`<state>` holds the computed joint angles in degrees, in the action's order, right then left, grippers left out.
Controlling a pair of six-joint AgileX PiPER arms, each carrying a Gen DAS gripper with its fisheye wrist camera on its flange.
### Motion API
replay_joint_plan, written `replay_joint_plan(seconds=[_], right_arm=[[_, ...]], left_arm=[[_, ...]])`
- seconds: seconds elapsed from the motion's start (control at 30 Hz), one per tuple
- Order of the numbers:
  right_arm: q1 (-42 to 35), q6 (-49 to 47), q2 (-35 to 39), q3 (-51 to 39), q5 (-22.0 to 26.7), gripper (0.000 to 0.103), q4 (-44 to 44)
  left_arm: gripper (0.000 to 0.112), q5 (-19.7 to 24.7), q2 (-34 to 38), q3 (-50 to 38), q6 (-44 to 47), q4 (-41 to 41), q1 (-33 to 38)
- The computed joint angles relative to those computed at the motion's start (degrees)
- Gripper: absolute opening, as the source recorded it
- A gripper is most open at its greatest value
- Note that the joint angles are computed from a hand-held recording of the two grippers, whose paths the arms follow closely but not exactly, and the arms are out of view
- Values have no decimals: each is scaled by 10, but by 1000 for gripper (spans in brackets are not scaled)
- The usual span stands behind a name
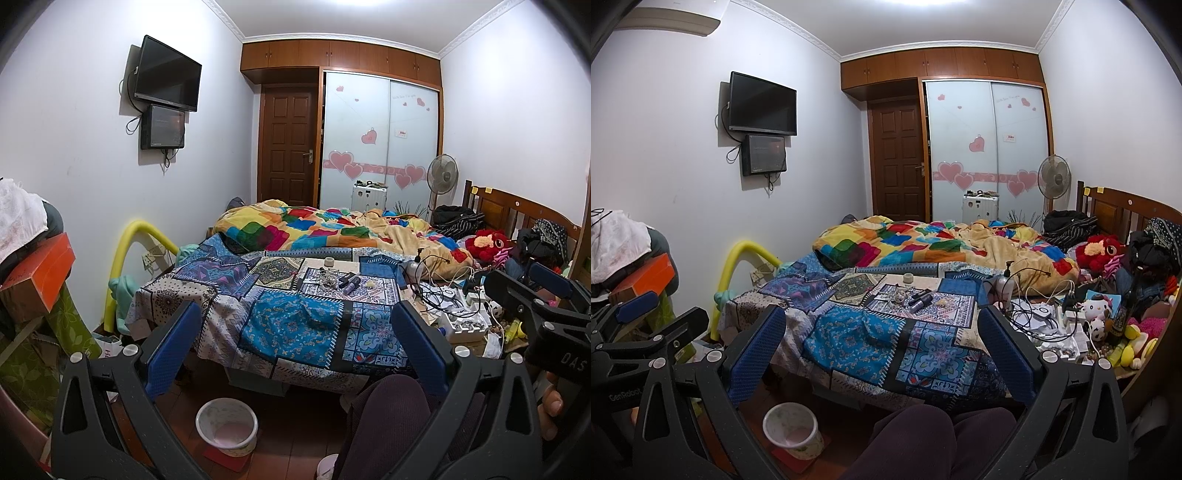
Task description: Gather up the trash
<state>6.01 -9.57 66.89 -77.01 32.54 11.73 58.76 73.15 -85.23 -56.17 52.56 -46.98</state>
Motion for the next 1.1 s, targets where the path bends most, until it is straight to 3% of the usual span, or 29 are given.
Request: replay_joint_plan(seconds=[0.37, 0.67, 0.93, 1.1], right_arm=[[-6, -8, 6, -3, 6, 103, 8], [5, 12, 46, -39, 22, 103, -20], [-4, 10, 119, -111, 40, 103, -29], [-22, 3, 193, -196, 70, 103, -24]], left_arm=[[103, -3, 8, 4, -23, -7, -3], [103, -42, 40, -34, 37, -80, 72], [103, -74, 133, -142, 140, -188, 168], [103, -61, 234, -270, 217, -271, 221]])
